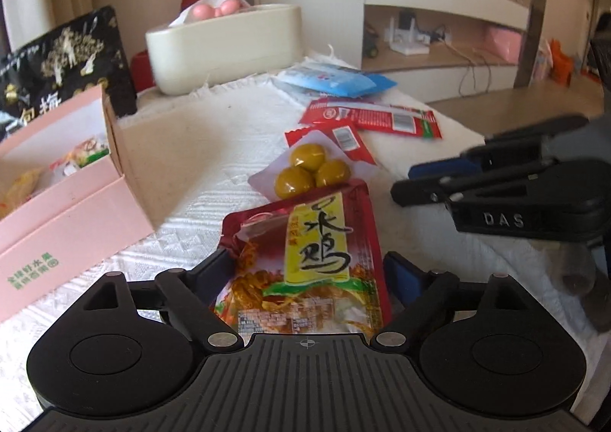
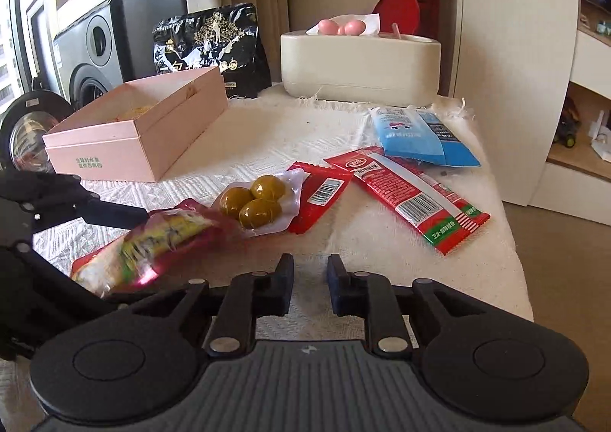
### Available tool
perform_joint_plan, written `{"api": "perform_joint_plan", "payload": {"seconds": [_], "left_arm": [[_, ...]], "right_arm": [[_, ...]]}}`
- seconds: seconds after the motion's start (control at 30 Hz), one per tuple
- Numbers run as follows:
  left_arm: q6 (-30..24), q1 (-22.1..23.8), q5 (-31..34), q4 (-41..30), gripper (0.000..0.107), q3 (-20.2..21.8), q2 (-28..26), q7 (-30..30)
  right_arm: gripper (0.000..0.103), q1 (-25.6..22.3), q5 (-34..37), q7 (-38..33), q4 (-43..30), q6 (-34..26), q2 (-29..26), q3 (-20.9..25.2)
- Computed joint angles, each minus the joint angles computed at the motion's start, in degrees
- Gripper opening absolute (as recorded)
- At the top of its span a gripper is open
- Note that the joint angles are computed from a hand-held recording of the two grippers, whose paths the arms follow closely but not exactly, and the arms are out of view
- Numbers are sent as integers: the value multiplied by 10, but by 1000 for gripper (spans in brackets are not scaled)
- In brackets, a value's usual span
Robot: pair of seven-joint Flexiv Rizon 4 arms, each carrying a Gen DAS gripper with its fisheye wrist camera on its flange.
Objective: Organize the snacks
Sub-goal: 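Lift the red packet with the left gripper while the right gripper grasps the brown egg tray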
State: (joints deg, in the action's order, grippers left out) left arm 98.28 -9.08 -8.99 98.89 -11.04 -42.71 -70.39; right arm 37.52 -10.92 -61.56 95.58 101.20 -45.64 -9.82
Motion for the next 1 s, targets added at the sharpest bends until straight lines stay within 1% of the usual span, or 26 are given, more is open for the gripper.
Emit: {"api": "perform_joint_plan", "payload": {"seconds": [0.1,0.17,0.2,0.23,0.27,0.3,0.33,0.37,0.4,0.43,0.47,0.5,0.53,0.6,0.63,0.7,0.77,0.8,0.83,0.87,0.93,1.0], "left_arm": [[-4,27,-4,5,89,-33,2,-3],[2,35,-3,13,85,-39,5,-5],[7,52,2,20,85,-58,5,-2],[15,70,6,27,84,-79,4,-2],[25,85,8,35,81,-96,3,-7],[35,96,10,41,75,-108,2,-14],[44,104,11,46,70,-115,3,-24],[52,113,14,53,67,-123,4,-34],[57,131,20,61,64,-142,5,-45],[64,145,26,69,62,-156,7,-55],[73,153,35,77,58,-160,11,-64],[81,149,40,84,51,-150,18,-74],[92,146,45,94,46,-141,25,-84],[114,161,64,115,41,-147,37,-109],[124,167,72,126,38,-147,43,-122],[144,169,82,141,27,-136,55,-149],[158,164,86,151,25,-118,65,-173],[160,172,94,155,24,-119,68,-185],[159,179,103,155,23,-122,68,-196],[158,189,115,154,23,-127,66,-206],[156,205,136,148,24,-140,58,-220],[167,190,133,141,26,-122,52,-235]], "right_arm": [[21,-5,1,0,-1,2,0,6],[25,-11,-1,-3,-1,4,0,14],[30,-11,-1,-3,0,5,0,14],[38,-6,2,-2,0,5,1,8],[45,9,9,2,4,8,1,-10],[56,29,19,5,8,17,0,-35],[59,45,29,4,12,34,-3,-55],[59,55,38,-3,13,52,-6,-67],[59,63,45,-14,12,62,-8,-76],[59,67,48,-24,6,61,-9,-80],[59,65,46,-33,-4,53,-10,-75],[59,54,39,-41,-16,45,-12,-61],[59,39,27,-48,-31,37,-14,-39],[59,7,-2,-61,-64,17,-24,4],[59,-3,-13,-63,-82,4,-32,18],[59,-14,-30,-56,-122,-40,-48,37],[59,-21,-44,-39,-155,-98,-61,50],[59,-11,-49,-26,-158,-96,-66,34],[55,-4,-56,-19,-154,-93,-65,23],[48,-3,-64,-17,-150,-101,-60,22],[46,-11,-75,-15,-135,-103,-47,34],[46,-26,-83,-22,-115,-100,-32,58]]}}
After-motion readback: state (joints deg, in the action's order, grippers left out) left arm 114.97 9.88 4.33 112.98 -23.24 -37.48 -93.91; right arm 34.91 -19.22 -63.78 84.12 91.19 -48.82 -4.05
